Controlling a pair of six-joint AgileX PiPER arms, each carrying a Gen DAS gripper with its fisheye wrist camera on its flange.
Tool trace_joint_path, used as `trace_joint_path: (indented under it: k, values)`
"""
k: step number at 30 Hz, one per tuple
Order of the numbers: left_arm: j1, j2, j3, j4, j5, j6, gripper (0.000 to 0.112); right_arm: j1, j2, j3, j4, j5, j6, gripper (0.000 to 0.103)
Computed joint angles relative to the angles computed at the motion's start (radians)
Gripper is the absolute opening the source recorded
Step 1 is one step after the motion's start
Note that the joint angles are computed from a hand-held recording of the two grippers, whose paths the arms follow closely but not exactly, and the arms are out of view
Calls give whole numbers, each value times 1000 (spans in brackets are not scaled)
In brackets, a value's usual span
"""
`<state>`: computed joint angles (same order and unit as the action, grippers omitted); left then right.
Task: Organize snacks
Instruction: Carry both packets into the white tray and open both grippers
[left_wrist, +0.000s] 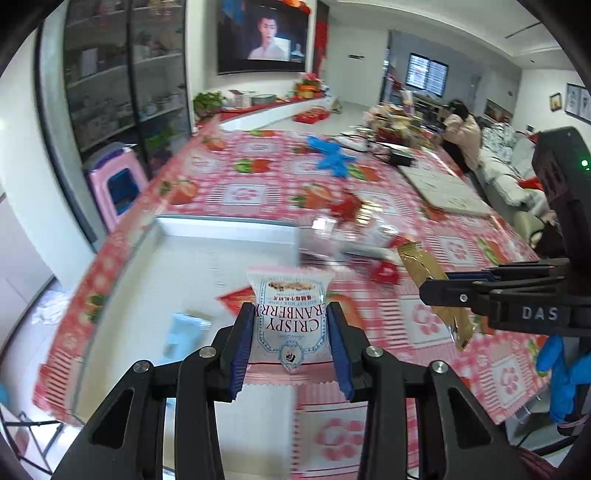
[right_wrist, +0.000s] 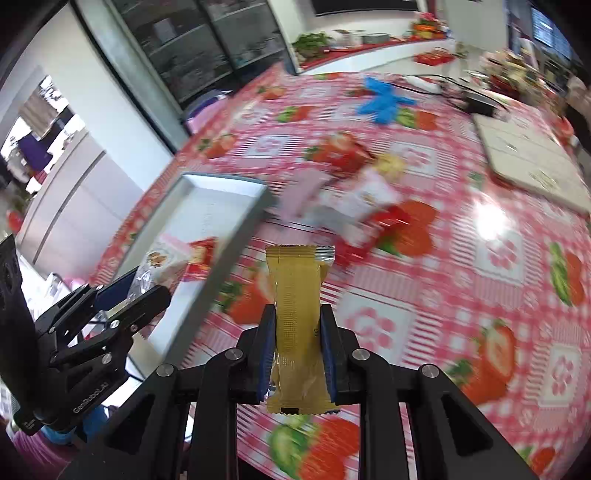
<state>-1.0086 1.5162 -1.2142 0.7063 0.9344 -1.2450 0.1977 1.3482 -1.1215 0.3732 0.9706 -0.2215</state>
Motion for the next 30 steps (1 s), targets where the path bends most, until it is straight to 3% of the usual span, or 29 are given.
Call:
trace_joint_path:
  k: [2,4,10,14,15,16,18,19,20,22,27,30]
  values:
    - [57,-37,51,-13,-7,2,42,83,46,-46,-15,-14,43,24]
    - [121,-70,103,-45,-34,19,20,178,116,-113,-32,-33,89,24]
    - [250,-106,225,-108,-133,31,20,337,317,-309,-77,-39,179,24]
    - [258,-108,252,-101,-147,26,22,386,417,-412,-122,-24,229,24]
    - [259,-115,259,-104,-155,33,36,394,442,-437,-134,-20,243,24]
    - [257,-121,260,-108,-151,36,62,402,455,-451,-146,-18,258,24]
    - [234,-146,277,-66,-138,-18,85,405,473,-471,-162,-5,272,25]
    - [205,-168,293,-12,-130,-74,85,402,481,-480,-168,4,271,34]
    - [185,-181,297,6,-114,-89,85,398,482,-478,-176,4,271,67]
    - [151,-185,291,23,-73,-104,86,387,460,-450,-229,-28,291,103]
    - [38,-203,330,128,4,-266,89,302,409,-379,-423,-95,413,103]
    - [13,-194,338,132,6,-292,90,216,455,-427,-495,-54,512,103]
